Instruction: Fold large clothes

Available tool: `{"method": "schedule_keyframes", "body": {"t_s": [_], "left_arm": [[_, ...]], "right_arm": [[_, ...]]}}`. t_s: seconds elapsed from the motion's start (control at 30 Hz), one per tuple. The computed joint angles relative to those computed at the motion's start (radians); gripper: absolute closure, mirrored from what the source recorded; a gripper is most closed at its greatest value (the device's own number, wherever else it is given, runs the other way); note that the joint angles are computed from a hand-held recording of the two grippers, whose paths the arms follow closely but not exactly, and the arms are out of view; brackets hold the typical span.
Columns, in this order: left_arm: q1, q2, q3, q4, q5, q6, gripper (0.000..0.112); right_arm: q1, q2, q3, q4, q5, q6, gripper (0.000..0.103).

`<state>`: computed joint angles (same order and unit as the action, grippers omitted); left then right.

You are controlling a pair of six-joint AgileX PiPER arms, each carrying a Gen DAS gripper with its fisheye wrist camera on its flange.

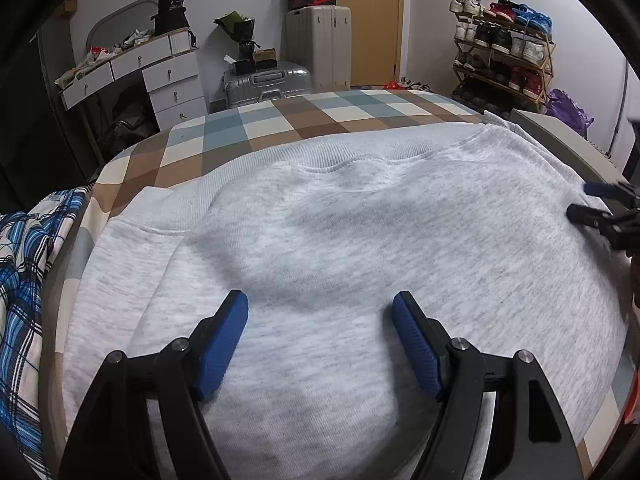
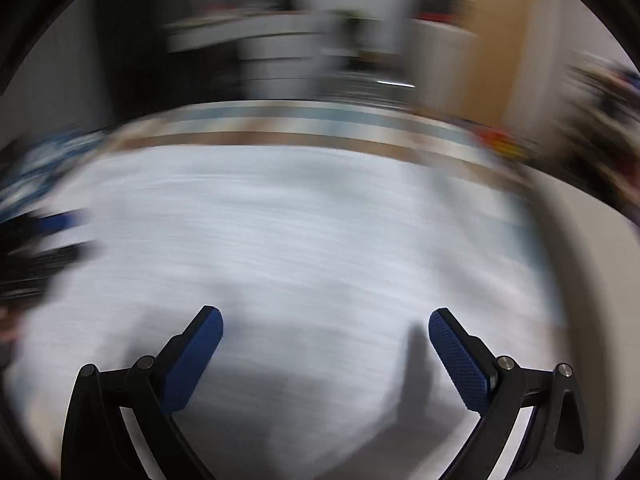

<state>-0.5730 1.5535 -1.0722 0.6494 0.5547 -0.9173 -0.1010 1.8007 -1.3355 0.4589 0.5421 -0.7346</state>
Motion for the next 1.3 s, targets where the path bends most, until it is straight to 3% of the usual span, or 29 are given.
{"method": "schedule_keyframes", "body": {"t_s": [0.07,0.1,0.2,0.3,0.37,0.47,0.53,0.67,0.77,0.9,1.0,1.17,1.27,1.3], "left_arm": [[0.001,0.001,-0.001,-0.004,0.0,0.006,0.041],[0.003,0.0,-0.001,-0.008,-0.002,0.01,0.04],[0.002,0.001,-0.002,-0.01,-0.002,0.012,0.039],[0.002,0.001,-0.001,-0.009,-0.002,0.011,0.039],[0.002,0.001,-0.002,-0.009,-0.002,0.011,0.039],[0.002,0.001,-0.003,-0.008,0.0,0.011,0.039],[0.0,0.003,-0.004,-0.005,0.004,0.008,0.039],[-0.001,0.003,-0.004,-0.002,0.006,0.006,0.039],[0.0,0.003,-0.003,-0.001,0.004,0.006,0.039],[0.0,0.003,-0.003,-0.001,0.004,0.006,0.039],[-0.002,0.004,-0.005,0.004,0.007,0.002,0.039],[-0.005,0.004,-0.005,0.01,0.011,-0.004,0.039],[-0.005,0.005,-0.006,0.011,0.011,-0.005,0.039],[-0.005,0.006,-0.007,0.012,0.013,-0.005,0.039]], "right_arm": [[-0.077,0.035,-0.035,0.091,0.113,0.018,0.0],[-0.077,0.014,-0.022,0.076,0.11,0.005,0.001],[0.027,-0.127,0.118,-0.057,-0.036,0.026,0.0],[0.113,-0.16,0.127,0.066,0.052,-0.077,0.0],[0.199,-0.144,0.111,0.062,0.092,-0.084,0.0],[0.34,-0.112,0.143,-0.068,-0.028,-0.023,0.0],[0.349,-0.117,0.177,-0.093,-0.087,-0.035,0.0],[0.189,-0.116,0.152,0.044,-0.001,-0.195,0.0],[0.018,-0.076,0.095,0.076,0.109,-0.141,0.0],[-0.076,-0.092,0.14,0.156,0.11,-0.156,0.0],[0.026,-0.166,0.203,-0.027,-0.007,0.015,0.0],[0.205,-0.194,0.174,0.034,0.067,-0.054,0.0],[0.337,-0.159,0.199,-0.15,-0.003,0.074,0.0],[0.352,-0.167,0.246,-0.17,-0.067,0.079,0.0]]}}
